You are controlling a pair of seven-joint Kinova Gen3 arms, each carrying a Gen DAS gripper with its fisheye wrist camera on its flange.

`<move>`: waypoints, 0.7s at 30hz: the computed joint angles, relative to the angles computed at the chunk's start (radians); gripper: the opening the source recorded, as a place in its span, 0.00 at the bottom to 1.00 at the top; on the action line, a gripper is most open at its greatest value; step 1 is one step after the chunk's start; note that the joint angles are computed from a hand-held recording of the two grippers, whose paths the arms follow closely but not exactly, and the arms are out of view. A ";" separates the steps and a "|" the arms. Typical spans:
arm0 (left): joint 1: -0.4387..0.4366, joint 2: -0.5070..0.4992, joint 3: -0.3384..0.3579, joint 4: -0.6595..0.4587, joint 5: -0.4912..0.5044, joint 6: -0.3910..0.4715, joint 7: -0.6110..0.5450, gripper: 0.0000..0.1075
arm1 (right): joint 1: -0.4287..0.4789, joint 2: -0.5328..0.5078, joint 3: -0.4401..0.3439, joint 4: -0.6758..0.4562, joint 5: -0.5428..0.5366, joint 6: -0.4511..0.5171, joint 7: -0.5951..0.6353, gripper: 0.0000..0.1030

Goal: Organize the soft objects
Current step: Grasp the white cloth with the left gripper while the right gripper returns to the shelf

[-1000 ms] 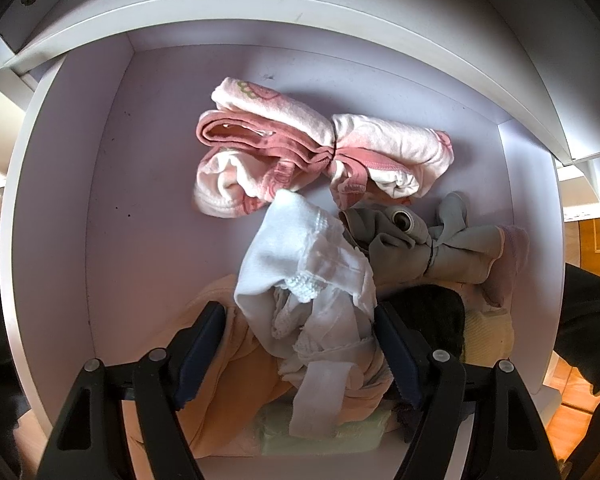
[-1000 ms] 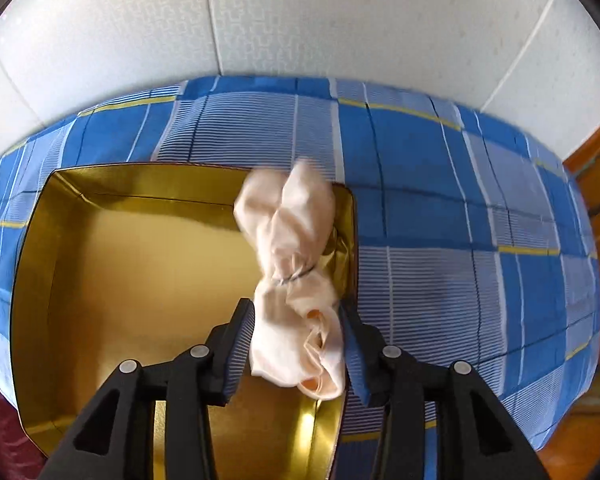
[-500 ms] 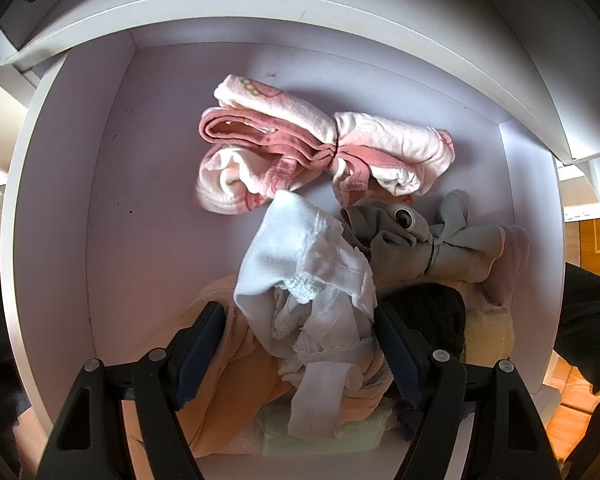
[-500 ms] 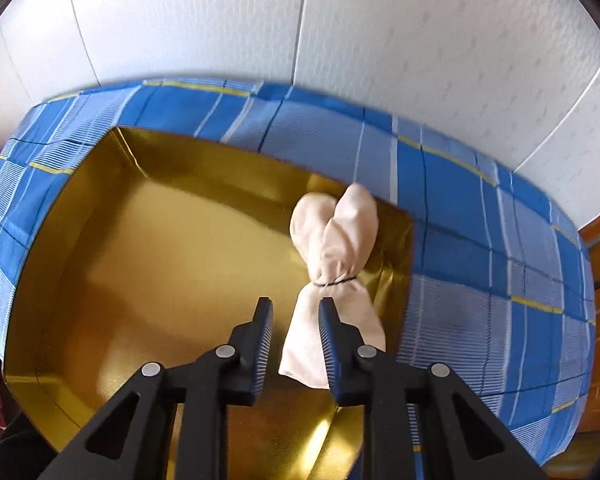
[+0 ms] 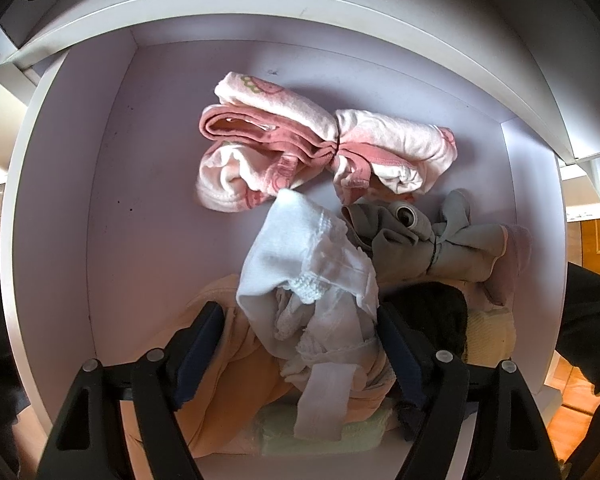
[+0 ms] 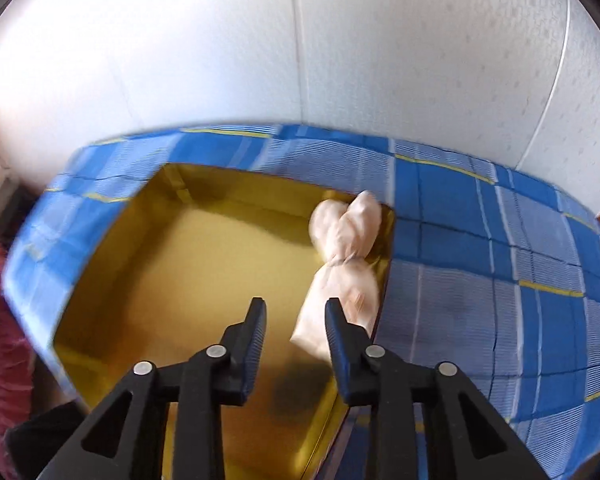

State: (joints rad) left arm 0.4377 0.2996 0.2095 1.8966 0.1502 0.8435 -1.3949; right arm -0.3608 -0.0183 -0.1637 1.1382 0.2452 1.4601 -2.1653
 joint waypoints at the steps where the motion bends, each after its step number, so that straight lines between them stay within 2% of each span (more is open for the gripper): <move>1: 0.000 -0.001 0.000 0.001 0.000 0.000 -0.001 0.74 | 0.005 -0.038 -0.009 0.034 -0.017 -0.023 0.011 0.31; 6: -0.005 -0.001 0.001 0.003 0.006 -0.002 -0.009 0.74 | -0.009 -0.214 -0.059 0.181 -0.082 -0.079 0.112 0.31; 12: -0.004 -0.002 0.000 0.003 0.004 -0.001 -0.010 0.73 | -0.010 -0.343 -0.126 0.306 -0.220 -0.023 0.178 0.31; 17: -0.009 -0.003 0.000 0.003 0.012 0.003 -0.014 0.72 | -0.032 -0.341 -0.186 0.394 -0.312 0.044 0.217 0.31; 21: -0.023 -0.008 0.002 0.007 0.030 0.006 -0.032 0.68 | -0.088 -0.244 -0.294 0.482 -0.304 0.087 0.181 0.31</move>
